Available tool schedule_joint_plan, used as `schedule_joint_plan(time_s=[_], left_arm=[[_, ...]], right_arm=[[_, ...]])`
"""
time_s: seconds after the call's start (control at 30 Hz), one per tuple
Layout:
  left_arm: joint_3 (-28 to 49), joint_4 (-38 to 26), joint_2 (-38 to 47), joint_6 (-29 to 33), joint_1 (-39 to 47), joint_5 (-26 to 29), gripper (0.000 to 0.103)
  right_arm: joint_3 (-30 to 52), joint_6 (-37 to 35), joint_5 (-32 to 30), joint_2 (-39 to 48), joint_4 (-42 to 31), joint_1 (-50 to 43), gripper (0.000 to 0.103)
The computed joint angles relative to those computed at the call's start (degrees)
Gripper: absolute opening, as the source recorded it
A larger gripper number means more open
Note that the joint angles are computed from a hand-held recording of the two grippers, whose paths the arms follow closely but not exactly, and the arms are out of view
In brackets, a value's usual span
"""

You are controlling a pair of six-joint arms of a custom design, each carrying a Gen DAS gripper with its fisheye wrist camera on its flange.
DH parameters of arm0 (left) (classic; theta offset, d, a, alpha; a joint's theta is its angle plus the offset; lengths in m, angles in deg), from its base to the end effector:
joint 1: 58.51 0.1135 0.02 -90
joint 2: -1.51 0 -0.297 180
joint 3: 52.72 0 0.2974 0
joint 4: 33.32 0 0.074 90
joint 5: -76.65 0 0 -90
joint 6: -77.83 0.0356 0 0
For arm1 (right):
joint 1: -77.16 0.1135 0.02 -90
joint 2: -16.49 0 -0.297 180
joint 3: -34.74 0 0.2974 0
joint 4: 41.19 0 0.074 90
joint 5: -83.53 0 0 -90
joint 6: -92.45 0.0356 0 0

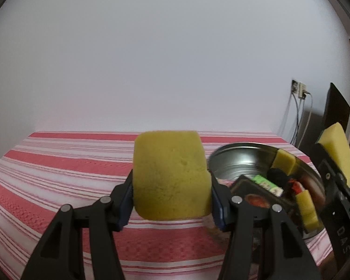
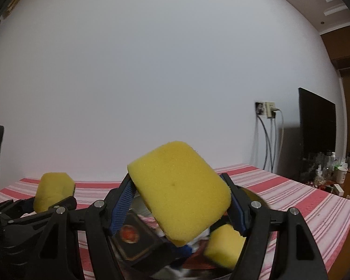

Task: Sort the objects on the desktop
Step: 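Carry both yellow sponges in the two tools over the tin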

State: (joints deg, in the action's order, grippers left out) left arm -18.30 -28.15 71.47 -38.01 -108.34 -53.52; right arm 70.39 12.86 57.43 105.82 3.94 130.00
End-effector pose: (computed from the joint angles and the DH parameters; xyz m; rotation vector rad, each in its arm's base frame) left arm 0.1772 -0.1743 0.1685 0.0055 1.9694 -0.1209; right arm 0.1954 0.2049 0.1575 0.2000 1.6252 -0.1149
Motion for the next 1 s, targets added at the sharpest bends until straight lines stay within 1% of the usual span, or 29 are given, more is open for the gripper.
schedule_joint_plan(time_s=[0.1,0.23,0.37,0.47,0.6,0.63,0.7,0.83,1.0], left_arm=[[1.5,0.8,1.9,0.6,-1.6,-0.3,0.055],[4.1,1.8,5.1,1.8,-4.1,-0.5,0.055],[7.4,2.0,8.0,3.1,-5.4,0.3,0.055],[10.7,0.3,10.8,2.4,-5.4,1.6,0.055],[14.3,-1.4,14.1,1.7,-5.4,2.7,0.055],[15.4,-2.2,15.1,1.4,-5.3,3.2,0.055],[17.8,-4.4,16.9,0.5,-5.3,3.7,0.055],[20.5,-5.6,19.0,-0.5,-5.2,5.2,0.055],[24.6,-8.6,22.4,-1.0,-5.6,6.0,0.055]], right_arm=[[-2.0,0.3,0.5,-2.3,-0.4,-1.4,0.074],[-4.3,2.1,0.2,-6.1,-3.1,-4.1,0.074],[-5.2,3.4,-1.5,-9.8,-7.3,-7.8,0.074],[-5.1,1.5,-3.9,-11.6,-8.4,-11.4,0.074],[-2.2,1.3,-12.5,-13.5,-15.1,-18.4,0.074],[-1.4,1.6,-13.8,-13.4,-16.6,-19.5,0.074],[0.8,2.8,-18.4,-13.5,-20.7,-22.6,0.074],[5.8,4.2,-27.0,-12.5,-28.6,-27.9,0.074],[11.5,3.1,-34.3,-10.6,-37.9,-32.1,0.074]])
